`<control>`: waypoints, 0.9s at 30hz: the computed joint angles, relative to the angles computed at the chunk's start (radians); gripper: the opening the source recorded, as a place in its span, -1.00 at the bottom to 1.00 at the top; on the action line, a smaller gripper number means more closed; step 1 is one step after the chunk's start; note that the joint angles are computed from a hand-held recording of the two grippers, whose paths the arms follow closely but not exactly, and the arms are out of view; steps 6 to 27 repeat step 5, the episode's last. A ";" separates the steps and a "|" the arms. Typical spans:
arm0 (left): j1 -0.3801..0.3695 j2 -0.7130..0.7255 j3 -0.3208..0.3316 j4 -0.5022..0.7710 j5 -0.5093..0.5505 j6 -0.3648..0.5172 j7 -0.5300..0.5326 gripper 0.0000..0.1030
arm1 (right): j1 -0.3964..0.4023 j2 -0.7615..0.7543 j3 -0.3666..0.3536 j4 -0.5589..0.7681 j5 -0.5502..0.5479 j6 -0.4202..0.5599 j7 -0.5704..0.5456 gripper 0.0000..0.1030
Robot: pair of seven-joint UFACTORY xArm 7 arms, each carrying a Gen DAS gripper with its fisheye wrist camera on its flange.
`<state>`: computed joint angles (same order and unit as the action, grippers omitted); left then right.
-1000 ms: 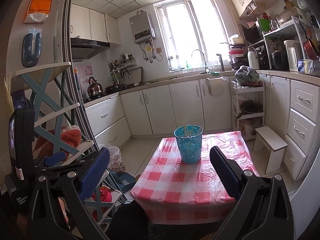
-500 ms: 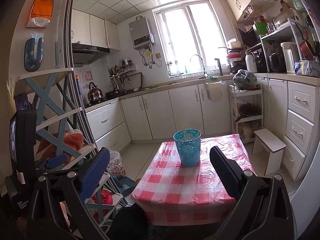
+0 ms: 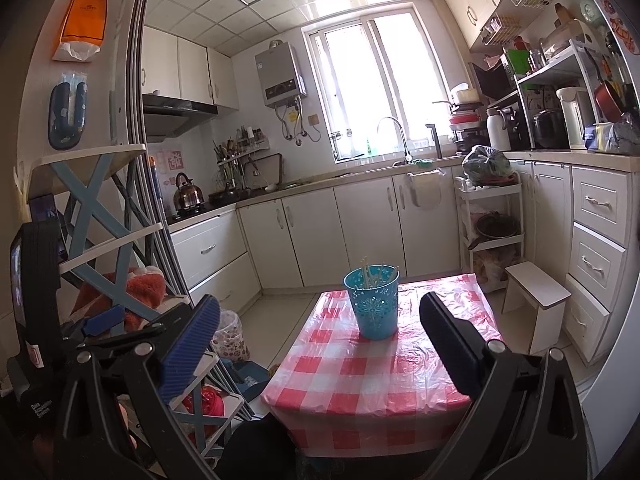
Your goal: Organize utensils
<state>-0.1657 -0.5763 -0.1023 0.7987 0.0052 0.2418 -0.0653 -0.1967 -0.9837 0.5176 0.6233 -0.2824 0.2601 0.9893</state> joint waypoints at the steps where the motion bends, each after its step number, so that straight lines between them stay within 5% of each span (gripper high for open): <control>1: -0.014 0.009 0.010 0.007 -0.007 0.014 0.009 0.85 | -0.002 0.003 0.001 0.001 -0.001 0.001 0.000 0.86; 27: -0.022 0.033 0.009 0.017 -0.008 0.018 0.021 0.85 | -0.010 0.019 0.003 0.004 -0.004 0.001 0.002 0.86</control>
